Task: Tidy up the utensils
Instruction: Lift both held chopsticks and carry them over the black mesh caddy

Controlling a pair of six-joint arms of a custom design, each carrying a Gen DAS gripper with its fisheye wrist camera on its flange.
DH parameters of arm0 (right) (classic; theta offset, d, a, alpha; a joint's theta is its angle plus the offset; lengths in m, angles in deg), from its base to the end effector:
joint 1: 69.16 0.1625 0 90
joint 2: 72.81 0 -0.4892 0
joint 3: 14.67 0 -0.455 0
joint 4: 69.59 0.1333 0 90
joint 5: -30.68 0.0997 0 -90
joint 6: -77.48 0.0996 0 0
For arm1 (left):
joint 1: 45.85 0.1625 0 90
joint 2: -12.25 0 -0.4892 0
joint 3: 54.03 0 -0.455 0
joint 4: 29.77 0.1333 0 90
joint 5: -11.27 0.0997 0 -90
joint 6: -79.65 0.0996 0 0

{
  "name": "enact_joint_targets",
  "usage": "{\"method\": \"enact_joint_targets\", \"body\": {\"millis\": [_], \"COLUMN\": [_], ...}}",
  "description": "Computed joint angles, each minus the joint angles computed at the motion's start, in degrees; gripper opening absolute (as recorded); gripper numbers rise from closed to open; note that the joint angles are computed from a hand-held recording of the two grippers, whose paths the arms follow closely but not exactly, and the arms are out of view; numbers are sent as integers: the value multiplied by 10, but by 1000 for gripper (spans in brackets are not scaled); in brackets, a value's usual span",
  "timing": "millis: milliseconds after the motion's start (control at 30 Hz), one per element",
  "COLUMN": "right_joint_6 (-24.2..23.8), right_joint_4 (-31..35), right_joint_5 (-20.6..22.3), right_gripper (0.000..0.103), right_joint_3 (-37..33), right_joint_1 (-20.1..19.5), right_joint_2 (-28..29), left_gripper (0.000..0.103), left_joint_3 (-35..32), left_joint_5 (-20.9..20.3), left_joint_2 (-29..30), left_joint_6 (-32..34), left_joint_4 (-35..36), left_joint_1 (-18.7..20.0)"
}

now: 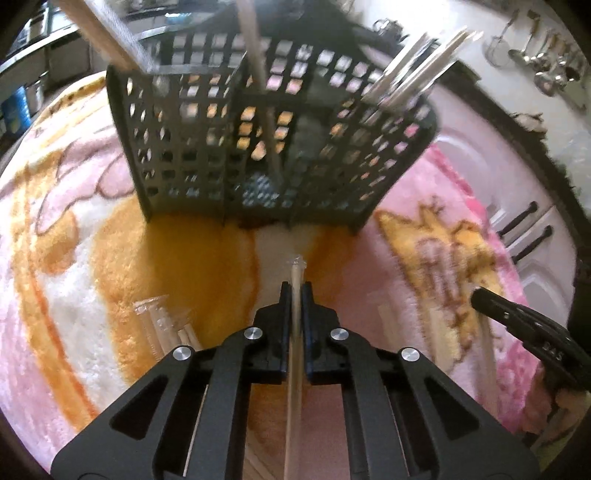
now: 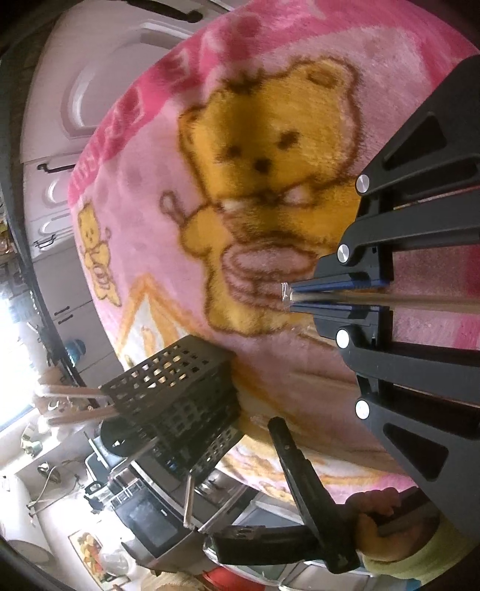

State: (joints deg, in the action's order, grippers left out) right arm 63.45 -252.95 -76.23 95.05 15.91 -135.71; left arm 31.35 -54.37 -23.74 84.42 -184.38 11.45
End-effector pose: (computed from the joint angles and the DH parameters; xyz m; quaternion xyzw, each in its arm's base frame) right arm 0.0462 -0.6784 0.2730 0.0142 -0.9104 0.3632 0.1976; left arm -0.2919 -0.7775 0.0432 0.2847 0.9265 -0.1761 0.1717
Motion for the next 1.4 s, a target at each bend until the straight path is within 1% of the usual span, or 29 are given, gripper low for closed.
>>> {"method": "enact_joint_targets", "body": {"millis": [233, 400, 733, 1000, 1167, 1400], "right_joint_6": [-34, -59, -98, -118, -134, -134], "right_joint_4": [-16, -33, -55, -78, -91, -98], "right_joint_5": [13, 27, 39, 59, 61, 70], "right_gripper": [6, 6, 6, 6, 6, 6], "right_joint_3": [-4, -9, -33, -63, -93, -135], "right_joint_1": [19, 37, 71, 97, 109, 116], "right_joint_2": [-7, -7, -1, 4, 17, 35], "left_gripper": [1, 1, 1, 1, 1, 1], "left_joint_3": [26, 32, 24, -4, -29, -62], "left_joint_5": [-40, -53, -59, -65, -65, -61], "left_joint_2": [-28, -44, -58, -56, -49, -36], "left_joint_6": [17, 26, 44, 58, 66, 79], "left_joint_4": [-62, -94, -154, -186, -207, -222], "left_joint_1": [-10, -16, -22, -28, -33, -38]}}
